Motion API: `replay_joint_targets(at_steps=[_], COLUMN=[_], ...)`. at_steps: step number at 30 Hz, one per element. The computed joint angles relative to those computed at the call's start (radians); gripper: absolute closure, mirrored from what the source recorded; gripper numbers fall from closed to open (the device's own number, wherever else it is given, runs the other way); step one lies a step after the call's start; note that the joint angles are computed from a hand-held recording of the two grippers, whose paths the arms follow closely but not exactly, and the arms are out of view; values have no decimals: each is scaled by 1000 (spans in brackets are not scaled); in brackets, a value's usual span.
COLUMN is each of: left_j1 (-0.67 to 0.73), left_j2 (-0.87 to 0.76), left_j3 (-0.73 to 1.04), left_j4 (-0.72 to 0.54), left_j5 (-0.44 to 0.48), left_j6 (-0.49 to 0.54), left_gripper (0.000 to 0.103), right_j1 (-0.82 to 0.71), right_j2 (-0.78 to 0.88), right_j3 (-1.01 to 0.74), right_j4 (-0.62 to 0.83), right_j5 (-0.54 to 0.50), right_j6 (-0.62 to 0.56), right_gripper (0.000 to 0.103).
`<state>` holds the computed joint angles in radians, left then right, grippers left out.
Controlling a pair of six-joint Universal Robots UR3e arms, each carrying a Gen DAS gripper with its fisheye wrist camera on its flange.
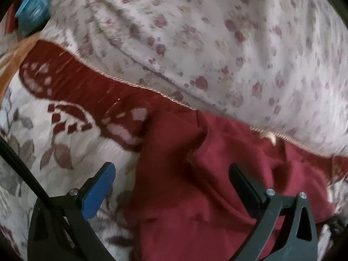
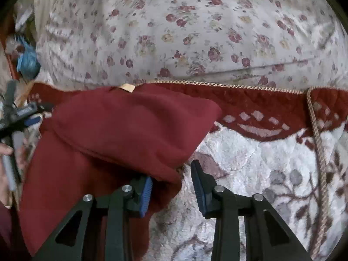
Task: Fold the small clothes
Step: 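Fold the held sleeve across the shirt body with the right gripper, then open the right gripper and release the sleeve onto the shirt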
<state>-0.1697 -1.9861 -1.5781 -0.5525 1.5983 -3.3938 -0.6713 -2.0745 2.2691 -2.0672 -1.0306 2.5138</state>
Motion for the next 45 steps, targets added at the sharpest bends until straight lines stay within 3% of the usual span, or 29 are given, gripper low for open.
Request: replay_joint_targets(at_steps=[2, 4, 6, 8, 9, 12, 14, 18, 21, 23, 24, 25, 27, 30, 32, 33, 34, 38, 40, 42, 45], left_j1=[-4, -6, -9, -20, -26, -14, -19, -31, -33, -36, -39, -44, -52, -65, -74, -79, -86, -102, -116, -140, -156], left_j2=[-27, -40, -45, -47, -44, 24, 73, 90, 104, 109, 107, 104, 91, 74, 63, 60, 59, 55, 34, 12, 10], left_j3=[26, 41, 50, 53, 50, -16, -48, -85, -88, -89, -91, -92, -89, -74, -70, -69, -68, -66, -50, -39, -48], left_j4=[-1, -1, -1, -6, -1, 37, 17, -48, -59, -61, -59, -56, -46, -42, -34, -30, -29, -16, -17, -3, 15], left_j5=[-25, -51, -72, -76, -69, -104, -81, -48, -37, -31, -25, -16, -1, 21, 38, 48, 58, 72, 85, 129, 160], left_j6=[16, 19, 34, 53, 55, 54, 64, 76, 74, 71, 71, 72, 71, 68, 68, 70, 73, 87, 89, 94, 104], left_gripper=[3, 20, 57, 83, 90, 90, 91, 90, 90, 90, 90, 90, 90, 90, 90, 90, 90, 82, 78, 78, 77], right_j1=[-8, -14, -4, 8, 10, -33, -72, -57, -229, -398, -443, -449, -372, -144, -7, 28, 63, 85, 145, 187, 164], right_j2=[-4, -5, 15, 17, 8, -73, -157, -159, -246, -269, -257, -232, -147, 130, 323, 371, 416, 325, 354, 435, 441], right_j3=[1, 3, 5, 12, 12, -14, -14, 10, -36, -132, -164, -180, -164, -144, -178, -188, -194, -147, -133, -151, -148], right_j4=[4, 8, -21, -62, -70, -18, 49, 176, 470, 735, 798, 790, 616, 190, -9, -58, -130, -285, -415, -456, -437], right_j5=[6, 15, 15, -1, -6, 28, 41, -70, 0, 95, 130, 153, 170, 141, 87, 70, 40, -13, -141, -207, -169], right_j6=[-5, -7, 12, 33, 41, 36, -10, -106, -264, -400, -426, -393, -230, 78, 211, 241, 276, 245, 266, 297, 322], right_gripper=[65, 65, 65, 79, 88, 93, 94, 93, 92, 74, 43, 22, 20, 21, 39, 69, 86, 91, 91, 91, 87])
